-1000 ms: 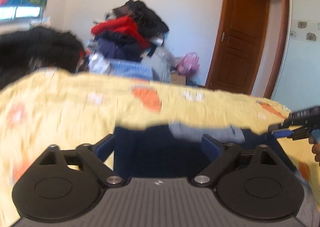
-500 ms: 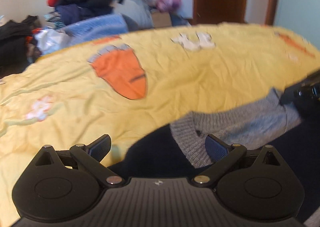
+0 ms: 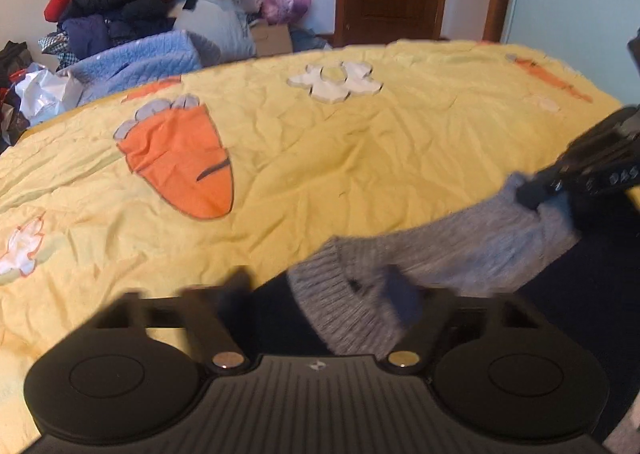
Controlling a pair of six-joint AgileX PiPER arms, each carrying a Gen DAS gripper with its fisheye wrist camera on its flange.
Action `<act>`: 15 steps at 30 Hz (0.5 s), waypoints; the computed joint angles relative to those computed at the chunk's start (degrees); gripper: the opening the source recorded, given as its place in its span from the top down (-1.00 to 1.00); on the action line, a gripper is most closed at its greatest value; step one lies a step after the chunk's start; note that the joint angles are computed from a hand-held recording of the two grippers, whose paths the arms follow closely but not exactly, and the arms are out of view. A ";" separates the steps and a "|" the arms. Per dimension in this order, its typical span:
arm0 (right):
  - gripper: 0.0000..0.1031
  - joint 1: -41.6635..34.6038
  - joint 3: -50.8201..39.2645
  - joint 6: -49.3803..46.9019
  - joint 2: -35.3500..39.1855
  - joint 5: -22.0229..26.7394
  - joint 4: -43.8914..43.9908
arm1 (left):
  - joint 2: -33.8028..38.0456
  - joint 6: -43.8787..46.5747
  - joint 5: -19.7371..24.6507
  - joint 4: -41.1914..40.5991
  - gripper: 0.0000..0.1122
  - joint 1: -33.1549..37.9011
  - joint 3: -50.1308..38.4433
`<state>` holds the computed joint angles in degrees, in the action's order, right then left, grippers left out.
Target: Fold small clothes
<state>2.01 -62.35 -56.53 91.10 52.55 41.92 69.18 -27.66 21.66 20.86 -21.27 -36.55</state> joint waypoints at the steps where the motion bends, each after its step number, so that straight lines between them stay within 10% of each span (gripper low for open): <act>1: 0.71 0.42 0.31 -0.24 -0.44 -0.31 -0.12 | 0.65 -3.77 1.68 3.30 0.90 -1.29 -1.21; 10: 0.72 -4.53 4.12 -1.70 -1.91 -2.53 9.51 | 3.83 -30.92 6.74 28.40 0.90 -8.79 -1.22; 15: 0.61 -1.38 10.33 -2.24 -5.02 -11.41 10.71 | 4.81 -40.23 13.54 34.91 0.84 -14.27 -2.22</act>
<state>0.63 -52.02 -58.77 86.08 41.14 52.63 73.99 -67.90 35.21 55.77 -35.54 -38.77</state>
